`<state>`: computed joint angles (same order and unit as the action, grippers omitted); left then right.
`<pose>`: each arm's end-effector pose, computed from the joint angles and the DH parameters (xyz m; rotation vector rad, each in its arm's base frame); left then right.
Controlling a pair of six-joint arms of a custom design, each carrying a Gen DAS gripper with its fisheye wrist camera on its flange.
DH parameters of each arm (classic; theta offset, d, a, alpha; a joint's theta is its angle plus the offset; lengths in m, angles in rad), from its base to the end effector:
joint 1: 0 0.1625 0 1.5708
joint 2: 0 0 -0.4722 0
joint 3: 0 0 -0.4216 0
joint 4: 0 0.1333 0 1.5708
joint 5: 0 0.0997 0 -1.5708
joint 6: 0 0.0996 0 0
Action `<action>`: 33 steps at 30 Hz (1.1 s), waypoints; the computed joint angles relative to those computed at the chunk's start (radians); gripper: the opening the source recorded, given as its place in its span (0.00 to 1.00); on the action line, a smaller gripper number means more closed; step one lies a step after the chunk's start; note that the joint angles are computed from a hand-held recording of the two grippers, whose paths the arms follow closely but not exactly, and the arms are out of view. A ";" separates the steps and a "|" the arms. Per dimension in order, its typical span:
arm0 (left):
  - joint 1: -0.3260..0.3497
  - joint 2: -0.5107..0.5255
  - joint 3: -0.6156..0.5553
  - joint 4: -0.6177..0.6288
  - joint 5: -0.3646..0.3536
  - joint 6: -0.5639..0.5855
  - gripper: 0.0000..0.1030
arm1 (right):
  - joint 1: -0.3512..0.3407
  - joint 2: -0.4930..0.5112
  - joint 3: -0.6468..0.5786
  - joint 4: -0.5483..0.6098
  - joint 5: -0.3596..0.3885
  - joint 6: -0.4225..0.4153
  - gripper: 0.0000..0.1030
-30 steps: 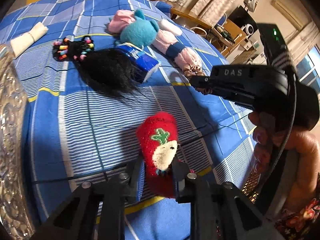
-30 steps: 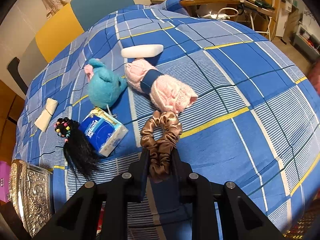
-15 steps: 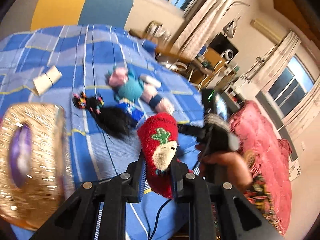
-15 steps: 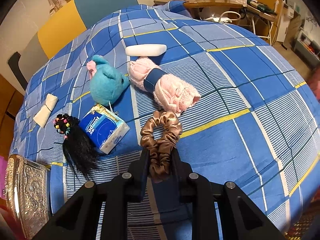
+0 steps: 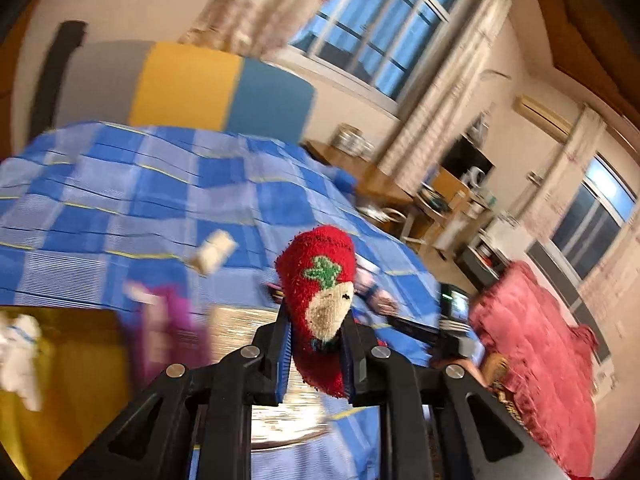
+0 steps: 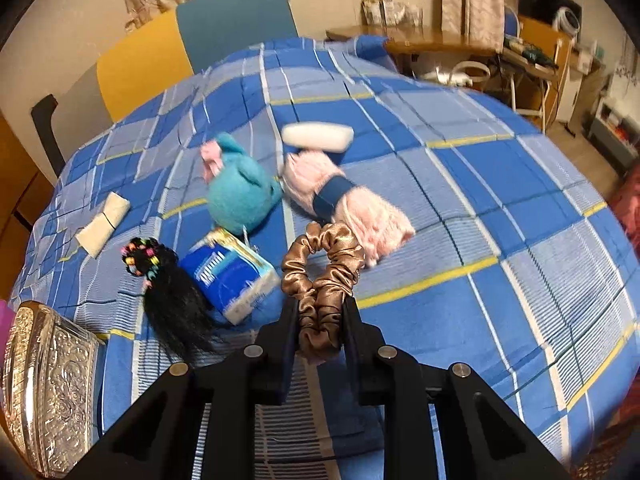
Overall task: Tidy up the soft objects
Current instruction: 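Lift the red knit toy toward the gold tray with the left tool while the right holds the scrunchie, then open the left tool to drop the red knit toy into the gold tray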
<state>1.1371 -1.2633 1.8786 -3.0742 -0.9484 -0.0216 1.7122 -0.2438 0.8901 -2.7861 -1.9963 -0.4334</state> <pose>-0.0839 -0.6366 0.3955 0.1334 2.4578 -1.3043 0.2220 -0.9054 -0.0001 0.5721 -2.5077 0.6620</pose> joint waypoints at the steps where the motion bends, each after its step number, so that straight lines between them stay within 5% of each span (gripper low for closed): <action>1: 0.007 -0.021 0.006 0.006 0.017 0.001 0.18 | 0.001 -0.004 0.011 -0.023 0.014 -0.011 0.21; 8: 0.127 -0.115 0.037 0.108 0.069 -0.077 0.18 | 0.002 -0.069 0.149 -0.177 0.189 -0.016 0.21; 16: 0.280 -0.096 0.013 0.235 0.050 -0.169 0.18 | 0.031 -0.166 0.310 -0.285 0.254 0.022 0.21; 25: 0.361 -0.037 -0.047 0.313 0.101 -0.164 0.20 | 0.101 -0.273 0.492 -0.413 0.344 0.006 0.21; 28: 0.371 -0.029 -0.060 0.318 0.134 -0.161 0.39 | 0.126 -0.283 0.526 -0.432 0.363 -0.004 0.21; 33: 0.373 -0.056 -0.030 0.216 0.091 -0.155 0.52 | 0.164 -0.282 0.563 -0.431 0.400 -0.014 0.21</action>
